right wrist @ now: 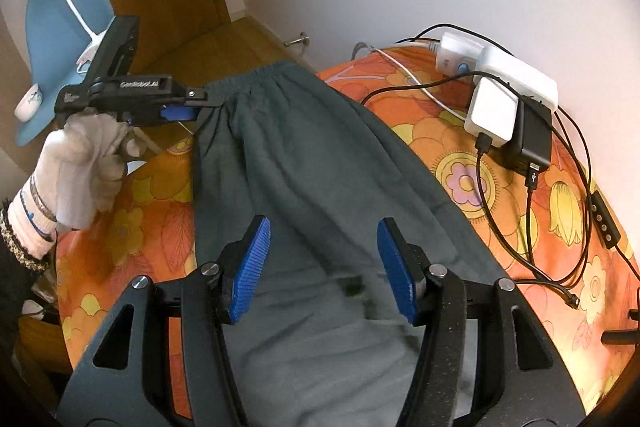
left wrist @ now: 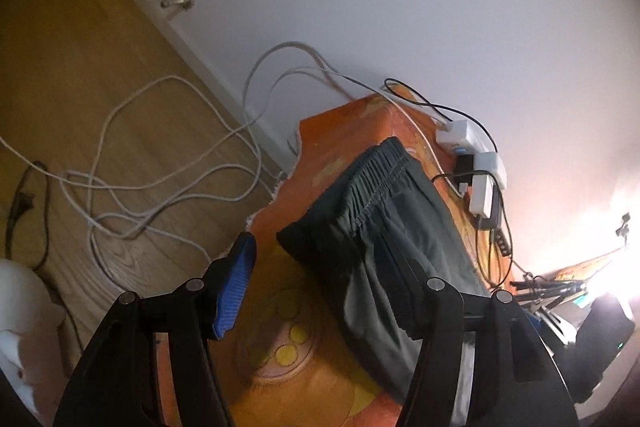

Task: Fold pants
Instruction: 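Move both tools to the elastic waistband end of the trousers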

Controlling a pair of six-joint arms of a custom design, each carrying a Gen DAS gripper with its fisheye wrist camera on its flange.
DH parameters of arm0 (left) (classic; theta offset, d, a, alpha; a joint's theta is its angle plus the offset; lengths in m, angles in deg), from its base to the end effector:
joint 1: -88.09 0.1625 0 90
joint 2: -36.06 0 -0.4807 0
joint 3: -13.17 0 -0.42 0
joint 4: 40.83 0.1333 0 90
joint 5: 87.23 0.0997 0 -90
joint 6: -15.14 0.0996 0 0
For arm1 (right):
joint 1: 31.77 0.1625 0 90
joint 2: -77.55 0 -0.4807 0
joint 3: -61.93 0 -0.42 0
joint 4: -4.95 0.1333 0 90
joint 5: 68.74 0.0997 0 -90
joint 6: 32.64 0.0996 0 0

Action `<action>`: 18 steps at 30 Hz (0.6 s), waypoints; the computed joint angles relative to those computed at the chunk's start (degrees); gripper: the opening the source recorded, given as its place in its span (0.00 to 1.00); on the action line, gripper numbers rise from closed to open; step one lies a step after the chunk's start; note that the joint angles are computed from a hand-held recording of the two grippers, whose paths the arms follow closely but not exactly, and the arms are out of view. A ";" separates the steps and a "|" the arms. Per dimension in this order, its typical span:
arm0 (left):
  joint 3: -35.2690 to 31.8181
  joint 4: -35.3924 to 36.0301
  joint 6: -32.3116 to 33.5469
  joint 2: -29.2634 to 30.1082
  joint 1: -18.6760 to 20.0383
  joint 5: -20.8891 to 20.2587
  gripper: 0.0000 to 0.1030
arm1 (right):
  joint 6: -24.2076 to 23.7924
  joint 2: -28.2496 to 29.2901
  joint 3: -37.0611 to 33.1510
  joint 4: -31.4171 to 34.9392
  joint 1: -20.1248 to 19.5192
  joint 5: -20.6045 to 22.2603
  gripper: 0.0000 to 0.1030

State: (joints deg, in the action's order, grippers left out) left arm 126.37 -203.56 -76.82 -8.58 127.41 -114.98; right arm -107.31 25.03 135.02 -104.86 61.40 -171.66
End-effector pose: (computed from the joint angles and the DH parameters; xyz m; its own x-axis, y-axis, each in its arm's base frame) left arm -0.3226 -0.5505 0.0703 -0.7593 -0.6425 0.1029 -0.3710 0.2976 -0.8796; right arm 0.1542 -0.7768 0.2980 -0.2039 -0.9779 0.0463 -0.9530 0.2091 0.2191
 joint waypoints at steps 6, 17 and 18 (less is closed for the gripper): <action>-0.83 -5.61 3.60 1.60 1.50 -2.88 0.59 | 2.00 0.94 -2.27 0.76 0.23 1.44 0.56; -4.15 8.67 -3.83 1.92 -0.25 6.66 0.16 | 3.50 1.49 -4.28 1.24 -0.09 2.68 0.56; -5.29 13.36 -4.83 1.83 -0.74 8.14 0.15 | 3.95 1.66 -4.74 1.50 -0.15 2.88 0.56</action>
State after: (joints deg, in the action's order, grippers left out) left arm 121.07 -190.21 -81.65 -6.75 126.67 -106.84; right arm -103.37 26.69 130.28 -103.36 61.25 -168.78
